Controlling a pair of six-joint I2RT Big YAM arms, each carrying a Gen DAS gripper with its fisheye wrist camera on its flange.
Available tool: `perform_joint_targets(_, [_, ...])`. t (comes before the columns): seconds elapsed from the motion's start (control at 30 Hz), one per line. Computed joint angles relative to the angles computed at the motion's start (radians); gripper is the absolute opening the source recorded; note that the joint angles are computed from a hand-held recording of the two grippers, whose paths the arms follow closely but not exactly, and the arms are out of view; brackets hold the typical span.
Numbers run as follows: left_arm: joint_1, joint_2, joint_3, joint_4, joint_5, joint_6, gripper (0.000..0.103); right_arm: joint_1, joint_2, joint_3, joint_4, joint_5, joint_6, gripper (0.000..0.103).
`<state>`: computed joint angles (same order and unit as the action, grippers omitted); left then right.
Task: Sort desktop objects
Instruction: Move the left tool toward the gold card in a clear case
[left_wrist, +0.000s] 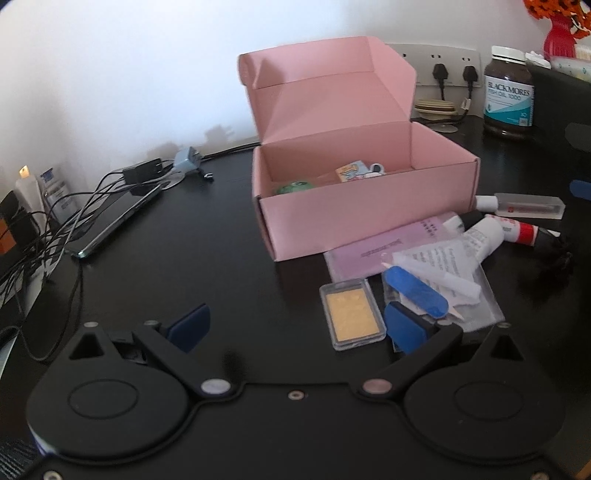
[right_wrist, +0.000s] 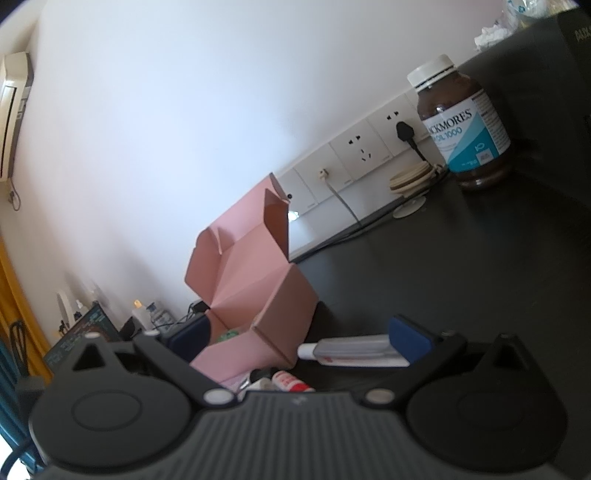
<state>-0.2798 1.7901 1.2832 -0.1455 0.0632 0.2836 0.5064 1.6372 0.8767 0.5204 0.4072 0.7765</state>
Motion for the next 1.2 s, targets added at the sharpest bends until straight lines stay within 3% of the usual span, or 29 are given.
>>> perform_joint_targets(0.13, [0.019, -0.003, -0.009, 0.013, -0.006, -0.017, 0.102, 0.0, 0.0, 0.0, 0.001, 0.003, 0.001, 0.102])
perform_joint_targets(0.27, [0.034, -0.001, -0.003, 0.0, 0.045, -0.021, 0.102, -0.001, 0.001, -0.001, 0.003, 0.0, 0.001, 0.102])
perform_joint_targets(0.5, [0.031, -0.01, -0.027, 0.047, 0.115, 0.141, 0.099, -0.003, 0.0, -0.005, 0.01, 0.0, 0.004, 0.102])
perform_joint_targets(0.67, [0.039, -0.014, -0.017, 0.011, 0.176, 0.214, 0.083, -0.006, 0.001, -0.004, 0.012, -0.009, 0.006, 0.102])
perform_joint_targets(0.8, [0.043, -0.017, -0.034, 0.039, 0.192, 0.254, 0.081, -0.008, 0.002, -0.006, 0.016, -0.012, 0.008, 0.102])
perform_joint_targets(0.87, [0.046, -0.019, -0.04, 0.044, 0.206, 0.255, 0.07, -0.005, 0.001, -0.006, 0.014, -0.009, 0.009, 0.102])
perform_joint_targets(1.0, [0.046, -0.023, -0.048, 0.051, 0.208, 0.244, 0.063, -0.007, 0.002, -0.006, 0.015, -0.02, 0.011, 0.102])
perform_joint_targets(1.2, [0.048, -0.037, -0.071, 0.061, 0.21, 0.231, 0.044, -0.007, 0.003, -0.006, 0.018, -0.022, 0.018, 0.102])
